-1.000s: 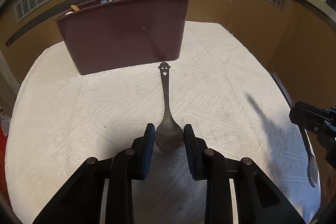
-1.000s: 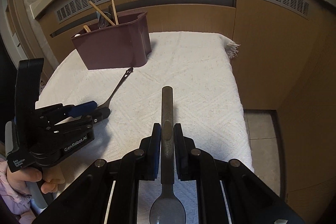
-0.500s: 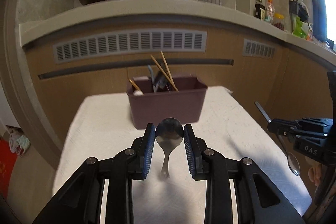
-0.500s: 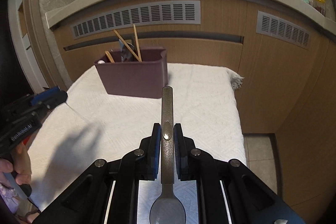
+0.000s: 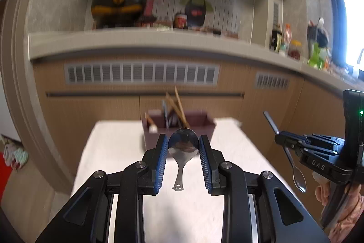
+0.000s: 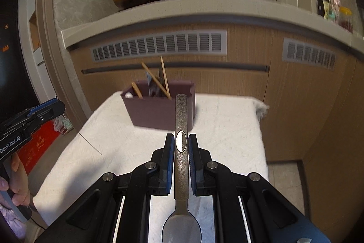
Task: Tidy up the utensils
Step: 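Lower both spoons into the caddy and open both tools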
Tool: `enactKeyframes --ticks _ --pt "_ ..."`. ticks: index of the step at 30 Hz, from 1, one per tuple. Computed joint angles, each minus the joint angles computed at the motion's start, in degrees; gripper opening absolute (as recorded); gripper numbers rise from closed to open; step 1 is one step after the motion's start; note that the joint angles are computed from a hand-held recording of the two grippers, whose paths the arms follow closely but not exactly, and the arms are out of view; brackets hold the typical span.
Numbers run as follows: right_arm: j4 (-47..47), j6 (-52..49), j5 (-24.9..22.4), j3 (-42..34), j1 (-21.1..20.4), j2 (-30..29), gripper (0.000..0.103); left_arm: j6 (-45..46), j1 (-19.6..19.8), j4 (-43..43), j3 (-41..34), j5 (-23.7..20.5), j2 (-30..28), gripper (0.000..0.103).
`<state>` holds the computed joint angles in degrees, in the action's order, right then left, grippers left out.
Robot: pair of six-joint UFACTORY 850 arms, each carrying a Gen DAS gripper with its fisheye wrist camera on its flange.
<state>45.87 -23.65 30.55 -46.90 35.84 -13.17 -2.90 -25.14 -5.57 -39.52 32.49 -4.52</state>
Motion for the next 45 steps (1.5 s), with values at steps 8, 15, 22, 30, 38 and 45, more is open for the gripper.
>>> enactKeyframes --ticks 8,15,22,30,38,45 --pt "-0.6 -5.6 13.0 -7.0 0.5 1.9 0.011 -9.9 3.6 10.5 -8.3 -0.1 0.4 0.029" --pt "-5.2 -4.8 13.2 -16.6 -2.1 -4.6 0.011 -16.3 6.4 16.7 -18.0 -0.8 -7.4 0.029" --pt "-6.3 -4.9 8.4 -26.5 -4.5 -14.0 0.011 -26.9 8.9 25.8 -27.0 -2.9 -16.4 0.029" --pt "-7.7 -3.6 4.4 -34.5 -6.3 -22.3 0.011 -33.4 9.9 31.4 -34.2 -5.9 -24.8 0.029" --pt "-10.5 0.5 3.6 -38.4 -7.4 -28.2 0.011 -34.3 9.7 32.0 -36.7 -7.2 -29.9 0.029" --pt "-10.3 2.6 3.0 -40.1 -7.9 -31.4 0.011 -35.0 9.5 31.8 -36.3 -8.5 -31.1 0.031"
